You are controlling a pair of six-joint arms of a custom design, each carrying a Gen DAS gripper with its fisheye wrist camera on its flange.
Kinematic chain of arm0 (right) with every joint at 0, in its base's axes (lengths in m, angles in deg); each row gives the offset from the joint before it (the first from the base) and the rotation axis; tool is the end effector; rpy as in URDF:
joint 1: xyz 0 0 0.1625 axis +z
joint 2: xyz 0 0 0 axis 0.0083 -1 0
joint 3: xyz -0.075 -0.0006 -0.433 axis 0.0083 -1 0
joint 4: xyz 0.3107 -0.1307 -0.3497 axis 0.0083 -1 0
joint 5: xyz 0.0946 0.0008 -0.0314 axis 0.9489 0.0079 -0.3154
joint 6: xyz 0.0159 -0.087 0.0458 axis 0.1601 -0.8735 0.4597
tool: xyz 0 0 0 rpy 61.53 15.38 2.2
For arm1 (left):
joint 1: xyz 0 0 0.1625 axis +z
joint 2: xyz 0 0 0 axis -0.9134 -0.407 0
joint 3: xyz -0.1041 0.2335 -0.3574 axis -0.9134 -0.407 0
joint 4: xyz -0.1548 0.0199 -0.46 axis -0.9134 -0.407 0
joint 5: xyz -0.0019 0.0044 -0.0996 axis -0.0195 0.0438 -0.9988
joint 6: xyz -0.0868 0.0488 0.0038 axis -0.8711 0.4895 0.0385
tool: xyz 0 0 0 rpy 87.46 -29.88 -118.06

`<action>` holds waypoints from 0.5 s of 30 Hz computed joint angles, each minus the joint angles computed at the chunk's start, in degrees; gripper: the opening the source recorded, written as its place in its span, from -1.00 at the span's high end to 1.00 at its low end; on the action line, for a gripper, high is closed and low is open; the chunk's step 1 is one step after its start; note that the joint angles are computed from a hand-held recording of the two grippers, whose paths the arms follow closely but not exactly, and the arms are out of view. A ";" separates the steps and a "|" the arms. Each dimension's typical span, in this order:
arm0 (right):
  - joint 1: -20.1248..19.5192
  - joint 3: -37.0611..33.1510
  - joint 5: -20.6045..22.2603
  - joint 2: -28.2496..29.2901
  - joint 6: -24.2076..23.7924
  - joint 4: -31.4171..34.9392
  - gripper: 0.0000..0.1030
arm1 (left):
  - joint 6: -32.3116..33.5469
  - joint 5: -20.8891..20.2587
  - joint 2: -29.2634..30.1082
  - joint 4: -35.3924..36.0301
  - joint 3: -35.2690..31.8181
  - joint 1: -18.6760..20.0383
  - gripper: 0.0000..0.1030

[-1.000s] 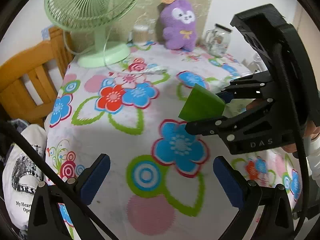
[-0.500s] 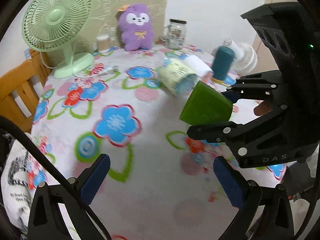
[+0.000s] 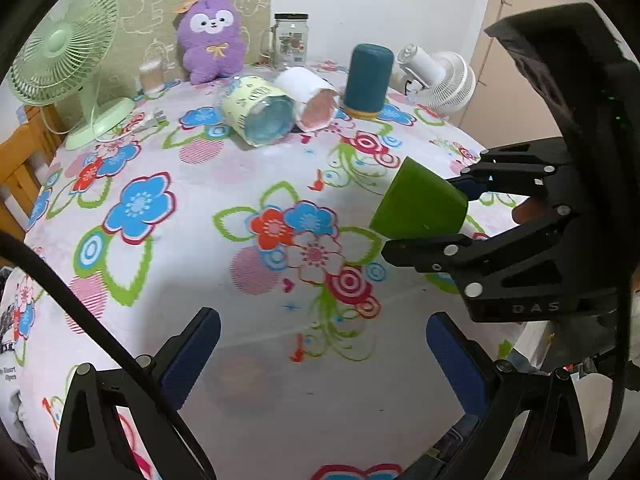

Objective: Flip cup upside down
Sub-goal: 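Lift the green cup with the right tool and carry it toward the left tool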

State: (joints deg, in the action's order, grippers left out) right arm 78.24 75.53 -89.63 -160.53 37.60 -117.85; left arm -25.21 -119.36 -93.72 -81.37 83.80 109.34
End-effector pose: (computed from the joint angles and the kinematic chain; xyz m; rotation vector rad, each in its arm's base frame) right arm -0.0193 -0.5341 0.2567 0.5400 -2.2729 0.4593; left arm -0.3206 -0.5419 -0.0821 1.2113 2.4770 -0.2935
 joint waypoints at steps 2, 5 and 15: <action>-0.33 -0.07 -0.55 0.59 -0.74 -1.53 -0.05 | -0.68 0.23 0.29 0.17 0.03 -0.33 -1.00; -0.98 -0.42 -0.19 0.62 -0.03 -0.19 -0.05 | -1.63 0.84 0.61 0.15 0.07 -0.68 -1.00; -2.90 -1.18 3.34 -2.04 5.53 8.60 -0.56 | -5.94 0.80 0.57 0.23 0.59 -0.82 -1.00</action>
